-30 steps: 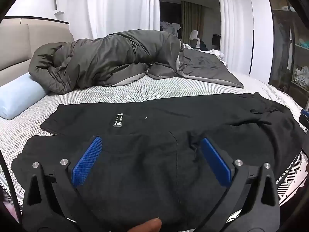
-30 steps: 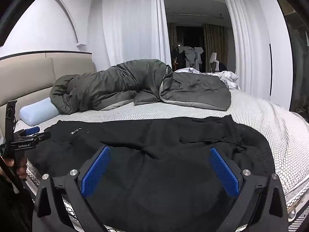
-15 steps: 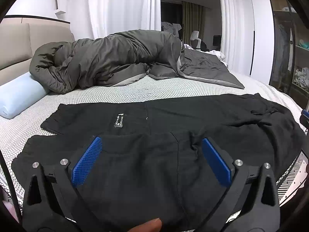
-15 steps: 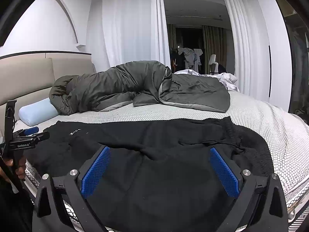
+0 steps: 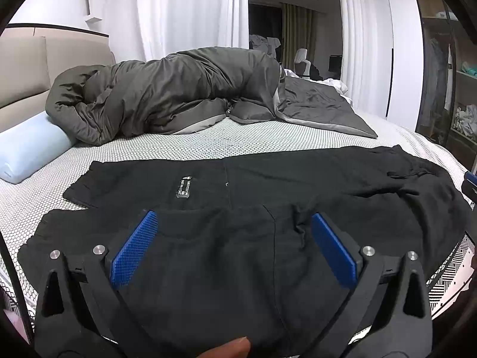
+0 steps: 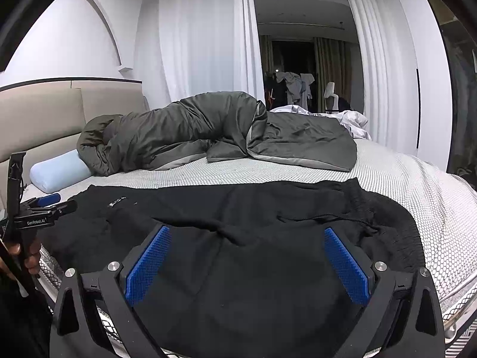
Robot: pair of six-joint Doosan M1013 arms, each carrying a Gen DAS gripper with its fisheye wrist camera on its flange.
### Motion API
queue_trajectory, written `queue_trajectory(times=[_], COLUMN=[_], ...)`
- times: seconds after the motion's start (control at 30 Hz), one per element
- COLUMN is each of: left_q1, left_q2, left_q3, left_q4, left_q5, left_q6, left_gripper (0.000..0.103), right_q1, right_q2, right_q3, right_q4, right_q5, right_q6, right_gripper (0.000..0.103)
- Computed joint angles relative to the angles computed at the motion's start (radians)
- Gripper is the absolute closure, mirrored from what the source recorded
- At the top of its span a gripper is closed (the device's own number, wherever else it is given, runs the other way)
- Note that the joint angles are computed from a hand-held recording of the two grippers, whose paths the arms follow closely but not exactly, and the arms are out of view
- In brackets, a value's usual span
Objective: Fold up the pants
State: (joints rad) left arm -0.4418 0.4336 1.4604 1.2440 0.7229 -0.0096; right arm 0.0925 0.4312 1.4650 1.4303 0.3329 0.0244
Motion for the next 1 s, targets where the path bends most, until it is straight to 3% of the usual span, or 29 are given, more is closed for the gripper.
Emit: queue_trajectory(times=[0.23, 1.0], left_q1=[0.003, 0.003], left_q2=[0.011, 0.010], left_q3=[-0.010, -0.005], left_q4=[0.005, 0.014], left_q5=[-0.004, -0.004], left_q6=[-0.004, -0.014], left_gripper=[0.000, 0.000], right_q1=[0.001, 0.002], right_q2=[0.006, 0.004], right_q3=[-0.012, -0.005], right_q4=[-0.048, -0.006], right_q5=[0.008, -0.003], right_q6=[0.044, 0.001], right_gripper=[0.000, 0.000])
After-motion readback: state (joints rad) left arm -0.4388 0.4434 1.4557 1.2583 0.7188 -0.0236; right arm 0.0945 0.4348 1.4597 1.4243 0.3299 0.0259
